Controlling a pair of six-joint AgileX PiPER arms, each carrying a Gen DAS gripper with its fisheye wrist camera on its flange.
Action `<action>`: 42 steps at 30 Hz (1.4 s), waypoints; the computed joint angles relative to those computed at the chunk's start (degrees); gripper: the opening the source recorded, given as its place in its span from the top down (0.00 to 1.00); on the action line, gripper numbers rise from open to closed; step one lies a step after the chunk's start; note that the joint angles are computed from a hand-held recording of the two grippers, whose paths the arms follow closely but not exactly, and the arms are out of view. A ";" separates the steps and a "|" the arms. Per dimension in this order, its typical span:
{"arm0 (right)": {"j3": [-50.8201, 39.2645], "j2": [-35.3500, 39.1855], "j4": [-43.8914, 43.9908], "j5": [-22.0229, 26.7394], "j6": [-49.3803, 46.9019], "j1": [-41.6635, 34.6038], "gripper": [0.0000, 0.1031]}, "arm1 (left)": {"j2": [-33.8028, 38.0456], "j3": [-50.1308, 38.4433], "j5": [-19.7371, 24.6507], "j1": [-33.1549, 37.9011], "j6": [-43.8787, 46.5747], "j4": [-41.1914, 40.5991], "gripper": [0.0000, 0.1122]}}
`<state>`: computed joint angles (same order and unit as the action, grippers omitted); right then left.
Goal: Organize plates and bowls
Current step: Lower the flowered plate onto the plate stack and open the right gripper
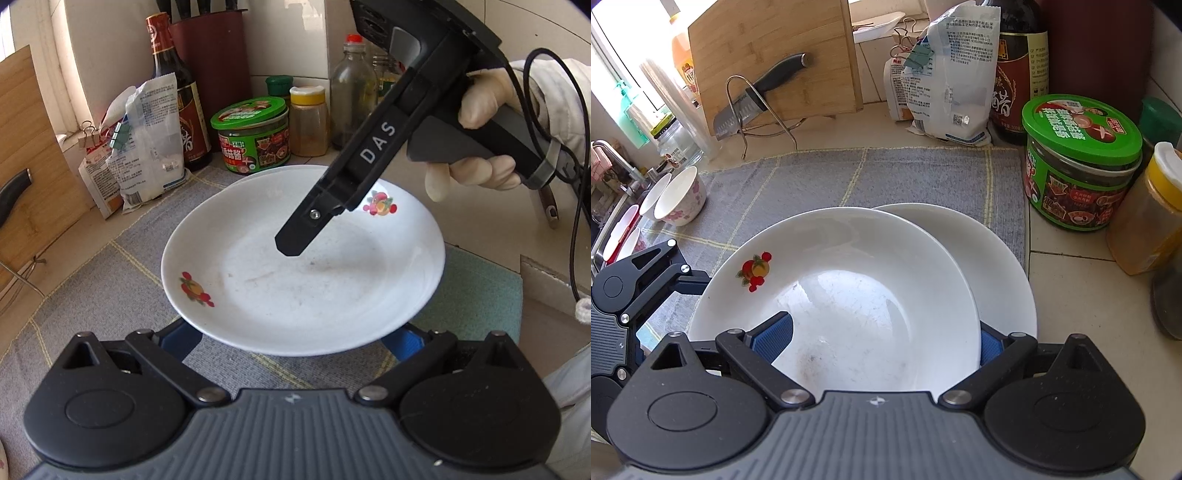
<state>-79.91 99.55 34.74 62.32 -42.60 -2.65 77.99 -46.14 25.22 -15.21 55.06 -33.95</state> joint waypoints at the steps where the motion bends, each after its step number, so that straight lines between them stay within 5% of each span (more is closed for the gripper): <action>1: -0.04 0.06 -0.08 0.02 0.09 0.00 0.03 | 0.09 -0.10 0.19 0.15 0.42 -0.32 0.10; 42: 3.72 -4.08 -0.53 2.34 4.50 -3.71 0.03 | 2.91 -1.81 2.08 2.57 11.08 -7.04 0.11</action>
<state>-76.20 95.47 34.21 64.67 -38.10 -6.36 80.90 -47.96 27.31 -12.63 66.14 -40.99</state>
